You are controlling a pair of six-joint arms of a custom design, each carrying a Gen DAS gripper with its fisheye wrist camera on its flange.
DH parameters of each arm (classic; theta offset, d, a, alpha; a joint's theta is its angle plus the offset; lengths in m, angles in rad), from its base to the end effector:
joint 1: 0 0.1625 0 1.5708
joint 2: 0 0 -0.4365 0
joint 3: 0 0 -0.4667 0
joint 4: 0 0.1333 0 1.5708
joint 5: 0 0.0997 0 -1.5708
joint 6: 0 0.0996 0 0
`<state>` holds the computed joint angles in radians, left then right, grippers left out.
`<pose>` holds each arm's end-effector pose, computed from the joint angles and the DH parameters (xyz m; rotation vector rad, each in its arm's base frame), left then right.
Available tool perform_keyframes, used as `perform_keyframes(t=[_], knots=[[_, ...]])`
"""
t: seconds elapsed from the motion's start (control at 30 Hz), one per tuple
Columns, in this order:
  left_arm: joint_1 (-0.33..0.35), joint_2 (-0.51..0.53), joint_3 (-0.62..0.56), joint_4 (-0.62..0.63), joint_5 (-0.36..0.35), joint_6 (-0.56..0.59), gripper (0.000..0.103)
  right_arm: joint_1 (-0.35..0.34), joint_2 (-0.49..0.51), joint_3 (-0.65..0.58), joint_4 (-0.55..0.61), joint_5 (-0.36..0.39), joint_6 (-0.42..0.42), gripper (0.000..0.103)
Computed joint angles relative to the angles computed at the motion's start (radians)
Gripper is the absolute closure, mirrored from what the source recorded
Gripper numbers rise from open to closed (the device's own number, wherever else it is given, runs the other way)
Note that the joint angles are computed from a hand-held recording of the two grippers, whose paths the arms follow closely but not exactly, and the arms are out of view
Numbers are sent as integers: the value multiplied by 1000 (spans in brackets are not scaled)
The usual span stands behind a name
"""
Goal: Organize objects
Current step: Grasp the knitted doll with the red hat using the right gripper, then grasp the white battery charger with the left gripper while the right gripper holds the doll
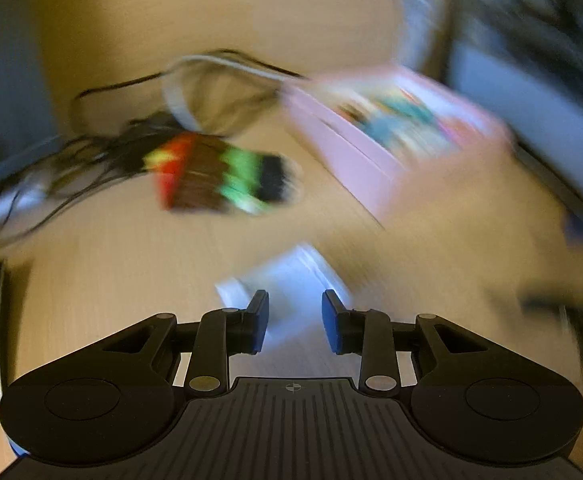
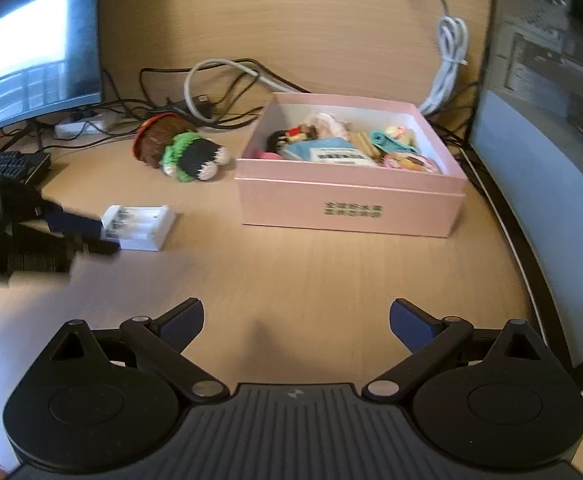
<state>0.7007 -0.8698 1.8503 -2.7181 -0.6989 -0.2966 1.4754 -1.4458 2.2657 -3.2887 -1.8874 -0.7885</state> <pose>-0.3619 -0.5794 0.0617 0.5858 2.3153 -0.7788 0.0533 -0.5164 0.2734 0.6276 -2.2696 0.8622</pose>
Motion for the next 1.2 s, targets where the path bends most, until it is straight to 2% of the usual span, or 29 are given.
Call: perform_keyframes(t=[0.1,0.17,0.3,0.43,0.6,0.73,0.83,0.87,0.9,0.97,1.03,1.07,1.2], knots=[[33,-28,-32,11,23,-238,71,-3,-2,-3,-3,2,-2,3],[39,-52,-26,14,38,-324,73,5,0,-8,-7,27,-27,3],[18,-108,56,-45,37,-263,73,48,50,-51,-19,90,-151,3],[-21,-188,186,-84,45,-210,73,119,172,-153,16,111,-281,3],[-78,-318,348,-78,52,-319,73,187,399,-361,74,22,-322,3],[-118,-424,435,30,94,-441,73,215,580,-536,78,-93,-324,6],[-121,-490,473,97,108,-514,73,223,652,-616,131,-160,-333,18],[-117,-506,482,102,108,-520,73,226,661,-630,159,-174,-326,31],[-114,-515,489,96,107,-508,73,229,664,-640,183,-178,-305,37],[-101,-509,486,51,87,-420,73,237,647,-648,263,-177,-219,41],[-85,-479,465,-3,56,-275,73,236,588,-618,341,-121,-108,42],[-80,-458,453,-30,45,-204,73,236,558,-592,346,-100,-77,42],[-43,-345,369,-161,-56,148,72,221,372,-436,350,-3,-9,42]])
